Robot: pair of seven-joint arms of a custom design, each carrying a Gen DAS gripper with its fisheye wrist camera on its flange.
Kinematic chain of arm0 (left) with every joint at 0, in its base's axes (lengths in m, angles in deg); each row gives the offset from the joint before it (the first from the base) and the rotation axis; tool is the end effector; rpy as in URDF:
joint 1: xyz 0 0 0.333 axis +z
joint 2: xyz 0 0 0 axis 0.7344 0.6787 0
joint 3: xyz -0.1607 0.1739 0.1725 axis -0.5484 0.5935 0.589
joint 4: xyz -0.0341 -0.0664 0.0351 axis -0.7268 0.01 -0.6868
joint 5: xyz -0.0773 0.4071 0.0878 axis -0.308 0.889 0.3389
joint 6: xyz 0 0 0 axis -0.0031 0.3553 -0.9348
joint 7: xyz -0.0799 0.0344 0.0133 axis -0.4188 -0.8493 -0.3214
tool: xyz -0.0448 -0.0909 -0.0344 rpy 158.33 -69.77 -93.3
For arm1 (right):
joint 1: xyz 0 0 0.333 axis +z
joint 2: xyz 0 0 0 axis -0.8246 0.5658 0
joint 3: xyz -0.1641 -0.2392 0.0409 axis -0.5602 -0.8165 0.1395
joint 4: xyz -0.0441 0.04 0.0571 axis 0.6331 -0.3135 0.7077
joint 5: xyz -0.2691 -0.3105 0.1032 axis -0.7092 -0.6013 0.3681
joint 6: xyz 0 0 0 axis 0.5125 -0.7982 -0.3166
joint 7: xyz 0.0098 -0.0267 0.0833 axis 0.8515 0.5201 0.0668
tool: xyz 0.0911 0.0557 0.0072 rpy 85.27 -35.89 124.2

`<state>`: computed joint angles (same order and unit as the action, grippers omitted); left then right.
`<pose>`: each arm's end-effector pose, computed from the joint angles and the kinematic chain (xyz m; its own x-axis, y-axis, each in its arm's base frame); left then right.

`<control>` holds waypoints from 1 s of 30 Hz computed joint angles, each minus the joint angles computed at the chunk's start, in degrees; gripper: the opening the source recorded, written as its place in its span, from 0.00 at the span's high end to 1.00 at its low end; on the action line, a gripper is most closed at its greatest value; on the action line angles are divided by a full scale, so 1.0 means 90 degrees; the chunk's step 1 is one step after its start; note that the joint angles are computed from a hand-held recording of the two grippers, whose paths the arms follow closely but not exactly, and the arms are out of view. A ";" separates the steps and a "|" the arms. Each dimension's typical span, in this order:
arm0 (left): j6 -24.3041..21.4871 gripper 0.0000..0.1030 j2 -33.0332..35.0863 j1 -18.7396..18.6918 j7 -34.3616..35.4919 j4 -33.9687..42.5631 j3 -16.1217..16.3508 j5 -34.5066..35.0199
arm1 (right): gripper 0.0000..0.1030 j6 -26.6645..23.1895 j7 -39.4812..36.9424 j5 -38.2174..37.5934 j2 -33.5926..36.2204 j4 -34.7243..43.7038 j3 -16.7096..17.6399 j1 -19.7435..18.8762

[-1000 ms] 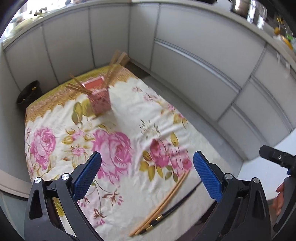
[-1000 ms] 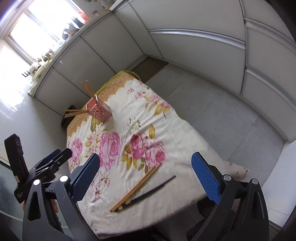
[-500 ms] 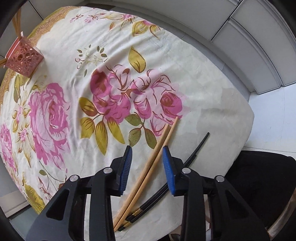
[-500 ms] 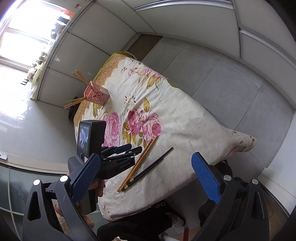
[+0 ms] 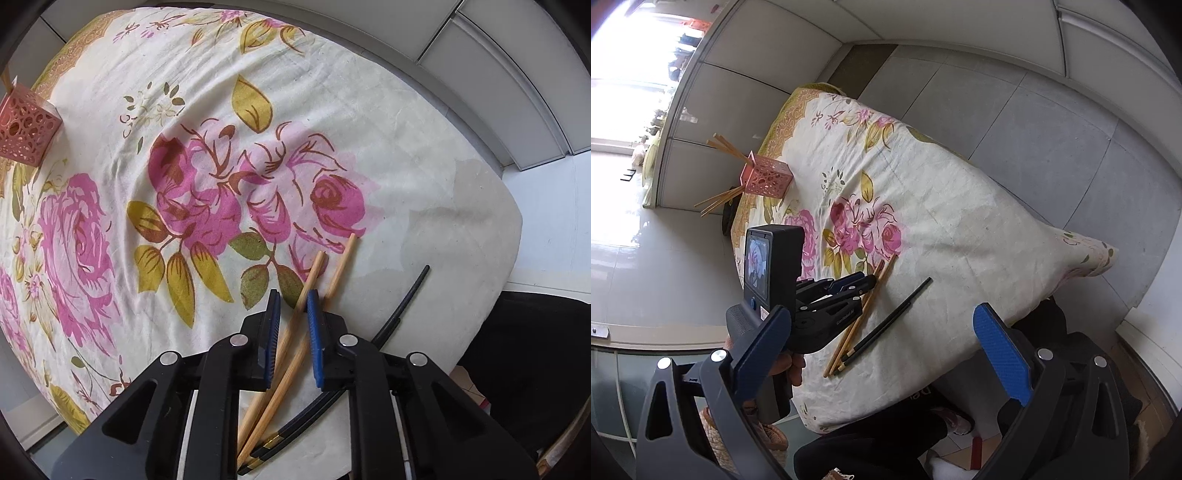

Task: Organize utensils
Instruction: 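Grasp a wooden chopstick with the left tool while the right tool grasps the last one, then lift both held chopsticks upright and carry them toward the pink holder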

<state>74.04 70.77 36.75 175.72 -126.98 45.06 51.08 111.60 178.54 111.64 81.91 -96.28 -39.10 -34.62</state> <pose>0.6056 -0.2543 0.3673 -0.3569 -0.9331 0.0431 -0.9339 0.3575 0.0075 0.5433 0.2860 0.4519 -0.1944 -0.7476 -0.6351 -0.9607 0.2760 -0.0308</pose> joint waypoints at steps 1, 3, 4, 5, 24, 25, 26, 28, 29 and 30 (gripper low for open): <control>0.0001 0.86 0.0030 -0.0013 -0.0002 0.0007 -0.0007 0.0015 | 0.07 0.0012 0.0030 -0.0020 0.0002 -0.0002 -0.0001 0.0000; 0.0073 0.86 0.0038 -0.0054 0.0014 -0.0032 -0.0019 0.0104 | 0.07 0.0036 0.0140 -0.0095 0.0032 0.0018 0.0001 0.0003; 0.0116 0.88 0.0012 -0.0083 0.0004 -0.0079 -0.0018 0.0186 | 0.07 0.0024 0.0179 -0.0098 0.0069 0.0052 0.0005 0.0005; 0.0197 0.92 0.0046 -0.0103 0.0023 -0.0080 -0.0021 0.0240 | 0.07 -0.0009 0.0235 -0.0107 0.0126 0.0104 0.0010 0.0008; 0.3664 0.96 -0.3553 0.0384 -0.0682 -0.3417 0.0626 -0.0366 | 0.52 -0.1441 0.1728 -0.1932 0.3411 0.3871 0.0211 0.0672; 0.3732 0.96 -0.3681 0.0367 -0.0695 -0.3485 0.0673 -0.0346 | 0.52 -0.1501 0.1858 -0.2099 0.3507 0.3983 0.0174 0.0741; 0.3810 0.96 -0.3764 0.0348 -0.0710 -0.3526 0.0705 -0.0319 | 0.55 -0.1568 0.1978 -0.2267 0.3606 0.4099 0.0137 0.0808; 0.3968 0.96 -0.3932 0.0332 -0.0708 -0.3644 0.0781 -0.0259 | 0.60 -0.1829 0.2261 -0.2588 0.3876 0.4449 0.0065 0.0939; 0.4006 0.96 -0.4077 0.0321 -0.0702 -0.3739 0.0814 -0.0231 | 0.63 -0.1950 0.2412 -0.2701 0.4005 0.4613 0.0041 0.0992; 0.4028 0.96 -0.4166 0.0309 -0.0690 -0.3778 0.0850 -0.0211 | 0.66 -0.2125 0.2561 -0.2815 0.4156 0.4825 0.0018 0.1044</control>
